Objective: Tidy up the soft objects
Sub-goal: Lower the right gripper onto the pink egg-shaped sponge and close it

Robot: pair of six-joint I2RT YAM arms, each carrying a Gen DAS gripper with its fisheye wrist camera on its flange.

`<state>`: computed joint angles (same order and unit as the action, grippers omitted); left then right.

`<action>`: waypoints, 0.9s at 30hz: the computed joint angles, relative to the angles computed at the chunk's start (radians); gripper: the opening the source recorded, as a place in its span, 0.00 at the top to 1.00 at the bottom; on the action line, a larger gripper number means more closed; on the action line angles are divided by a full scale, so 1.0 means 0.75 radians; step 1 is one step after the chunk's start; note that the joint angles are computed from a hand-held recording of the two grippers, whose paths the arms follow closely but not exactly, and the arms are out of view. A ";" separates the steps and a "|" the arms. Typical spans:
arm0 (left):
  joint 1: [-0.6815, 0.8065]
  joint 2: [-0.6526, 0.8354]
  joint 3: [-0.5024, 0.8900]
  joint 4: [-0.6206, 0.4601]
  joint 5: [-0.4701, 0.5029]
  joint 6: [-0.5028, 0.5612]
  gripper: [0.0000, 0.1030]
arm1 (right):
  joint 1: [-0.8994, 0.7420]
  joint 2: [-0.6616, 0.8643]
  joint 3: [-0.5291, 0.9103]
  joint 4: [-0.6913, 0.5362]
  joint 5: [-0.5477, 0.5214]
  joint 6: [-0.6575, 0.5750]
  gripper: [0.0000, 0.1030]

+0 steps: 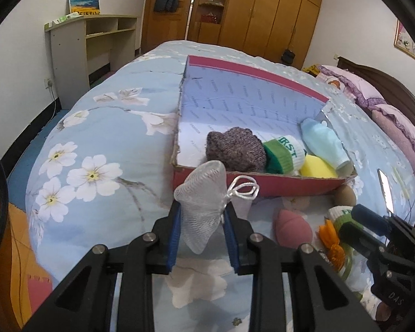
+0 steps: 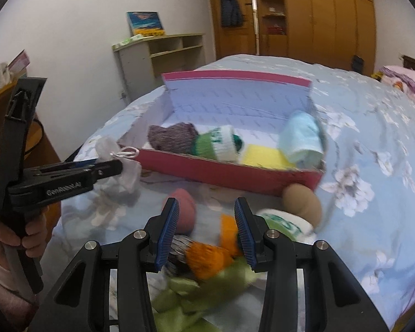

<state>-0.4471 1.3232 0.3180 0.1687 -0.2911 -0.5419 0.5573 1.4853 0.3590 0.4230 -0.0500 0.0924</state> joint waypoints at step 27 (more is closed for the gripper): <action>0.076 0.004 -0.071 0.091 0.083 0.018 0.71 | 0.179 0.390 0.239 0.010 0.168 0.039 0.61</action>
<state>-0.3899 1.3259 0.2649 0.2368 -0.2285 -0.5283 0.6917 1.7775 0.5380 0.4307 0.0762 0.1215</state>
